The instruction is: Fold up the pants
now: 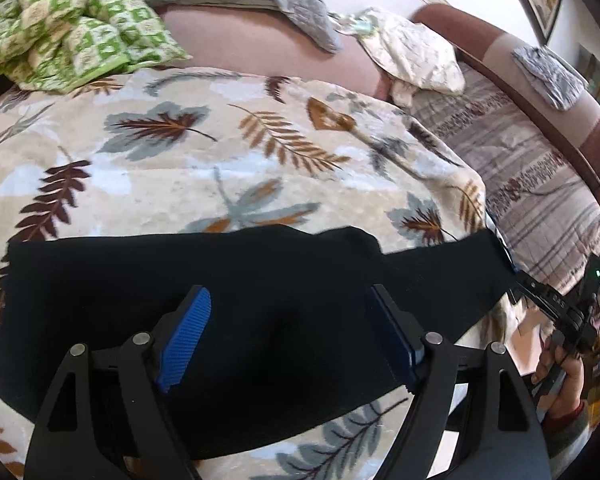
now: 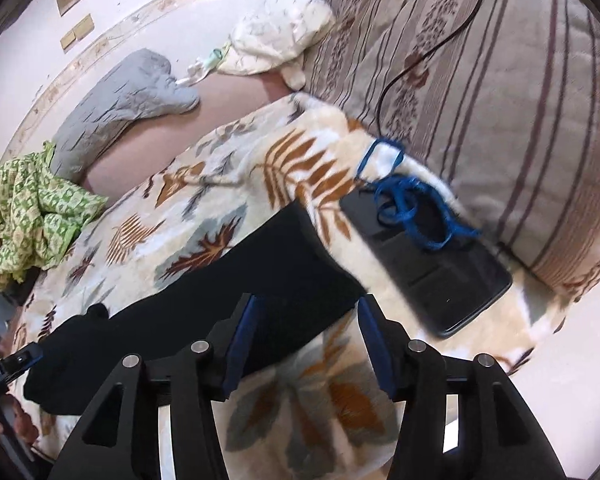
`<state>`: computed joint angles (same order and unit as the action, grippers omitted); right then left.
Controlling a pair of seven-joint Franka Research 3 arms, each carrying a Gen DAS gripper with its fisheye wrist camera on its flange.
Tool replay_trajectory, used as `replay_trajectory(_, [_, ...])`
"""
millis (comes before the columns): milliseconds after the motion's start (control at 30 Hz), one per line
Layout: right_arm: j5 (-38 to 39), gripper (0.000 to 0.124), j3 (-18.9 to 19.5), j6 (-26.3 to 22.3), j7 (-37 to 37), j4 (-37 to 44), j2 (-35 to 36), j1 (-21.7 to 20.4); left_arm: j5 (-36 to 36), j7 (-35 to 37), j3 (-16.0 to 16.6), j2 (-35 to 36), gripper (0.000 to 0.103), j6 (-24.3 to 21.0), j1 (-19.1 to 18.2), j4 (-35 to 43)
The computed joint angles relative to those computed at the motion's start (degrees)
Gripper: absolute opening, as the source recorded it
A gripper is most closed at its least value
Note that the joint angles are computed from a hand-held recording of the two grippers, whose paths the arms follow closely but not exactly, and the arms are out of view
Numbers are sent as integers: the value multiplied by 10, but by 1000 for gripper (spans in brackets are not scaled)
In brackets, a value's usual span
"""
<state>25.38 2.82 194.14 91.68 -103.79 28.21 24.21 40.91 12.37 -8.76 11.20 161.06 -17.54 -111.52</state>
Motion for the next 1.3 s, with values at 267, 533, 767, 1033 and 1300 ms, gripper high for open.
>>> replay_trajectory(267, [-126, 63, 123, 39, -10, 21, 30, -89, 85, -113, 7, -47, 80, -22, 8, -47])
replay_trajectory(533, [-169, 65, 148, 6, -37, 63, 57, -81, 111, -141, -12, -77, 80, -48, 27, -78])
replay_trajectory(767, [-155, 67, 133, -23, -68, 90, 70, -46, 148, -200, -24, -116, 81, -43, 46, -119])
replay_trajectory(1033, [-137, 70, 133, -44, -105, 113, 82, -28, 173, -261, -40, -160, 82, -32, 74, -168])
replay_trajectory(1300, [-113, 70, 143, -46, -119, 121, 87, -33, 177, -263, -48, -157, 82, -23, 84, -165])
